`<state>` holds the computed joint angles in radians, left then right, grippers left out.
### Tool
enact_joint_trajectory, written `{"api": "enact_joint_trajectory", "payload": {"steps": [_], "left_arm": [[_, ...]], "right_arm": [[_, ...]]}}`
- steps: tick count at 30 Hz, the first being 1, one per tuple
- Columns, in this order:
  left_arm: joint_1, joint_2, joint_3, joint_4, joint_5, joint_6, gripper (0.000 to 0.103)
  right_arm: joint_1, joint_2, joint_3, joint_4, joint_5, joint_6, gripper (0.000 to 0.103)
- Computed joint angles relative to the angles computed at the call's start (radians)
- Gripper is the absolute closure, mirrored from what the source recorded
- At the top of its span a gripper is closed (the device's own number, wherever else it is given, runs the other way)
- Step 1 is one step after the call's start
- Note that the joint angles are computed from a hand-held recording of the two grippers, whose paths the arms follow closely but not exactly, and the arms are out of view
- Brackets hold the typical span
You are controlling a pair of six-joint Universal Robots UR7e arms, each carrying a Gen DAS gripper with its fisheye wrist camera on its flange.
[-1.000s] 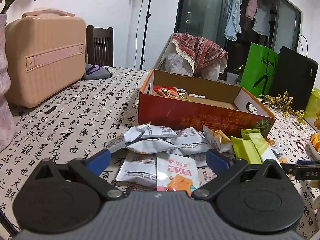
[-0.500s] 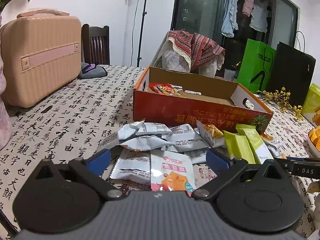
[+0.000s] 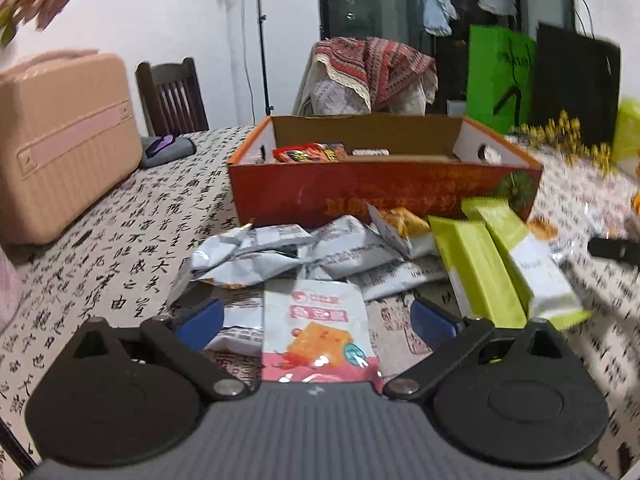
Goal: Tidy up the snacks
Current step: 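Grasp the pink packet with the left gripper while the right grasps the cracker packet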
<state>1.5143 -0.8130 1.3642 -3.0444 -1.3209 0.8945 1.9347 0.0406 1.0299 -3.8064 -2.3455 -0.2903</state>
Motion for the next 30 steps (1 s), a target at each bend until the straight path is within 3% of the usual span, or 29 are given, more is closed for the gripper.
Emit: {"api": "enact_joint_trajectory", "payload": {"steps": [4, 6, 10, 13, 17, 23, 26, 30], "left_arm": [[-0.011, 0.023, 0.022, -0.073, 0.063, 0.071, 0.009], [-0.013, 0.034, 0.014, -0.065, 0.096, 0.067, 0.017], [-0.013, 0.042, 0.006, -0.074, 0.107, 0.057, 0.021], [-0.013, 0.042, -0.004, -0.062, 0.113, 0.037, 0.033], [-0.008, 0.033, -0.011, -0.039, 0.095, 0.005, 0.050], [-0.006, 0.023, 0.015, -0.089, 0.070, 0.037, 0.058], [-0.006, 0.022, 0.045, -0.174, 0.045, 0.087, 0.070], [-0.005, 0.009, 0.060, -0.183, 0.015, 0.095, 0.076]], "right_arm": [[0.000, -0.001, 0.008, 0.004, 0.005, 0.008, 0.054], [-0.001, -0.003, 0.012, 0.007, 0.010, 0.013, 0.054], [-0.002, -0.002, 0.014, 0.012, 0.017, 0.018, 0.054], [-0.003, -0.003, 0.018, 0.016, 0.021, 0.024, 0.054], [-0.004, -0.004, 0.023, 0.016, 0.023, 0.029, 0.053], [-0.004, -0.004, 0.022, 0.029, 0.025, 0.038, 0.053], [-0.003, -0.002, 0.018, 0.032, 0.026, 0.035, 0.053], [-0.002, -0.002, 0.019, 0.033, 0.021, 0.039, 0.053]]}}
